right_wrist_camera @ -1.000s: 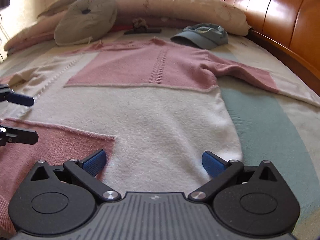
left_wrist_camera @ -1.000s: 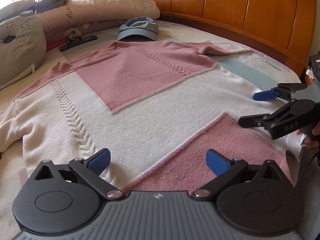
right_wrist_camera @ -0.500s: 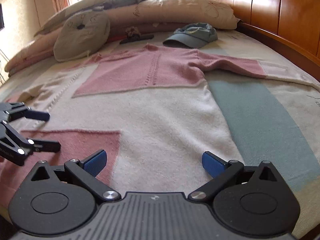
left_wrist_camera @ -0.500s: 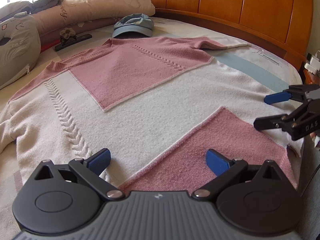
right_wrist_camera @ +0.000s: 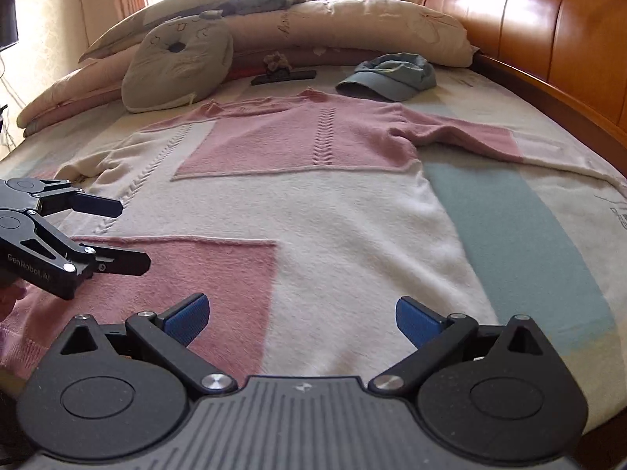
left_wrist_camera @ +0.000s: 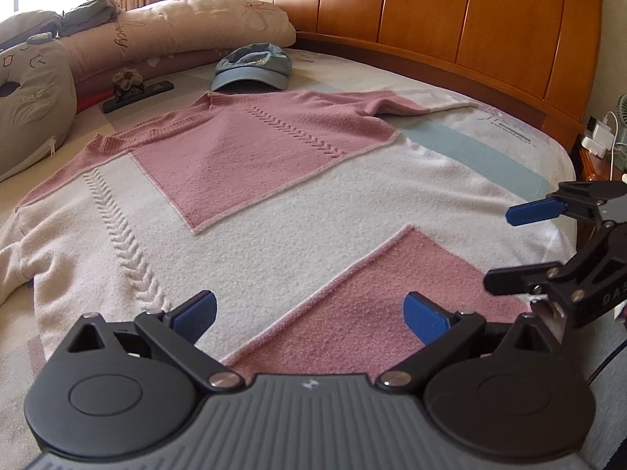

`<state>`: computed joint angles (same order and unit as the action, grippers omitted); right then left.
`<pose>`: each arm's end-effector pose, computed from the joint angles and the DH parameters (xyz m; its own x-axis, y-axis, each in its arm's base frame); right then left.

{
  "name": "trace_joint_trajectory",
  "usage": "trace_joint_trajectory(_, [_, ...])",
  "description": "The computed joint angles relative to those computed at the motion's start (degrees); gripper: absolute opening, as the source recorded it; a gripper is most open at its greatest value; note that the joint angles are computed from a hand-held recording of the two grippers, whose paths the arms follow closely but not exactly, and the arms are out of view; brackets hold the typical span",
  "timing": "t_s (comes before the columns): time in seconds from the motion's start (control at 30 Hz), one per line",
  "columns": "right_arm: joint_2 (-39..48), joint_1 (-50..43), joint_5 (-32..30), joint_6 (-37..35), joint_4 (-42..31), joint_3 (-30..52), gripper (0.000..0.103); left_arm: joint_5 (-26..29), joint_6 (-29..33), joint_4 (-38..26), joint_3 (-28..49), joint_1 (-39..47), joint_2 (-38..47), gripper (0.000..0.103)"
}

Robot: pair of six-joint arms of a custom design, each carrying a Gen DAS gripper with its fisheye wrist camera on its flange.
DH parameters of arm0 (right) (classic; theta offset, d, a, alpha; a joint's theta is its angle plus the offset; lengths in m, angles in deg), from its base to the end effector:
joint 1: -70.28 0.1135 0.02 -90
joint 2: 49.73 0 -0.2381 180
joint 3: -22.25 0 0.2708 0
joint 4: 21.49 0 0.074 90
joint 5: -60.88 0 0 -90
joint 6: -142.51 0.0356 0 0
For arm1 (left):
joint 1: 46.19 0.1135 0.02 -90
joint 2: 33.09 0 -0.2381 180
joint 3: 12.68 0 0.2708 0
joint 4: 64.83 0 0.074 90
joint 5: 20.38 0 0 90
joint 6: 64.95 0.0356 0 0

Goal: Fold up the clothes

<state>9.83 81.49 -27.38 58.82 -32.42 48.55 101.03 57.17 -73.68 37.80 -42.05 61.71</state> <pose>0.2007 0.0387 0.0939 -0.6986 -0.0265 -0.7150 -0.0968 0.9936 0.0578 0.2968 0.0029 0.0780 -0.5432 0.4156 -0.7295 0.6362 0.7708 -0.0346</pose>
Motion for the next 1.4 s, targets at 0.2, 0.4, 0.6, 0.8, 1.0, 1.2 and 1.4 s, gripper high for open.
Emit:
trace_joint_trajectory(0.2, [-5.1, 3.6, 3.5, 1.4, -3.0, -5.1, 0.103, -2.2, -1.3, 1.5, -0.2, 0.2, -0.4, 0.101])
trace_joint_trajectory(0.4, [-26.8, 3.4, 0.5, -0.8, -28.5, -6.0, 0.103, -2.3, -1.2, 2.5, -1.9, -0.7, -1.9, 0.101])
trace_joint_trajectory(0.6, [-27.7, 4.0, -3.1, 1.1, -25.7, -6.8, 0.103, -2.8, -0.8, 3.4, -2.7, -1.9, -1.8, 0.101])
trace_joint_trajectory(0.8, [-27.4, 6.2, -5.7, -1.4, -29.9, -5.4, 0.103, -2.0, -1.0, 3.4, -2.4, -1.7, -1.4, 0.101])
trace_joint_trajectory(1.0, [-14.5, -0.9, -3.0, 1.9, -16.7, -3.6, 0.103, -2.2, -1.5, 4.1, -1.8, -1.4, -0.3, 0.101])
trace_joint_trajectory(1.2, [-10.1, -12.0, -16.1, -2.4, -18.1, -0.2, 0.103, -1.8, -2.4, 3.8, 0.5, -0.5, 2.0, 0.101])
trace_joint_trajectory(1.4, [2.8, -25.8, -21.9, 0.8, -8.7, 9.0, 0.103, -2.2, -2.4, 3.1, 3.8, -0.6, 5.7, 0.101])
